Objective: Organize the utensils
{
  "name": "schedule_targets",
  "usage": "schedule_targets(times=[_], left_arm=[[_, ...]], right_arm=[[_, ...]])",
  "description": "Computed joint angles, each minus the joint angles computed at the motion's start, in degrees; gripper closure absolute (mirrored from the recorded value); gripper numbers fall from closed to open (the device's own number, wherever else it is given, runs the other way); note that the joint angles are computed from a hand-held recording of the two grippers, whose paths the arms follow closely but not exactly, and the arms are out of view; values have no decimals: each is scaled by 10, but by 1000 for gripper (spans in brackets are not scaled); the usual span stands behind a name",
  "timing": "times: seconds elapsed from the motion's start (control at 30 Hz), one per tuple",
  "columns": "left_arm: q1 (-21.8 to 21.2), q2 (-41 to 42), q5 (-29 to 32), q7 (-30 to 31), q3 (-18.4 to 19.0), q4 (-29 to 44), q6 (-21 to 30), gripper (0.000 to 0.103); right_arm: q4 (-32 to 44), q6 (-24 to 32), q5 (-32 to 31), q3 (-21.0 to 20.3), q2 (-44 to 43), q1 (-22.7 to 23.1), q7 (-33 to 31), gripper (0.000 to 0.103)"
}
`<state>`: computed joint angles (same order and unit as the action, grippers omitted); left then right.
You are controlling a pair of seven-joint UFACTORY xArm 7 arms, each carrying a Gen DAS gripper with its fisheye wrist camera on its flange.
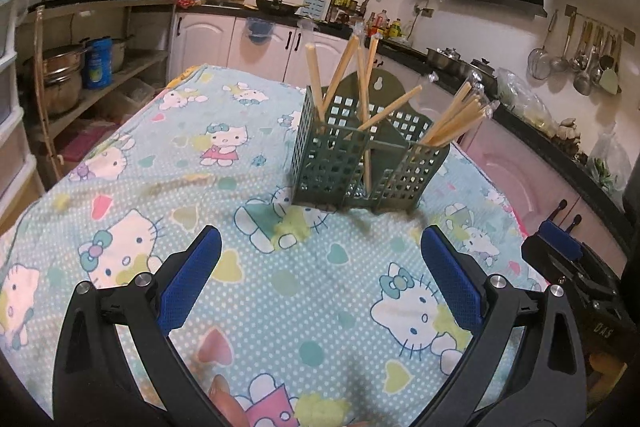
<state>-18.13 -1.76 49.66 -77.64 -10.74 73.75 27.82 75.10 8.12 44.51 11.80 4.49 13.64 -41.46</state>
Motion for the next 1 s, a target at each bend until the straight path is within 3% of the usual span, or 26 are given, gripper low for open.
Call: schedule_targets(times=[0.3, 0.47, 0.73, 0.9, 1.0], left_arm=[[-10, 10, 50, -34, -1, -7, 7, 12], [-15, 11, 92, -67, -1, -8, 14, 12], [-19, 11, 177, -133, -2, -14, 18, 12], [-23, 18, 171, -125, 0, -11, 25, 11], [-26, 19, 169, -124, 2, -11, 26, 11]], right_arm=[[-30, -29, 14, 3, 0, -1, -4, 10], [-36, -55, 71, 19, 2, -8, -59, 10], [-7, -101, 312, 62, 14, -29, -299, 10], [6, -111, 378, 43, 17, -4, -363, 10], [1, -105, 358, 29, 16, 9, -349, 9]])
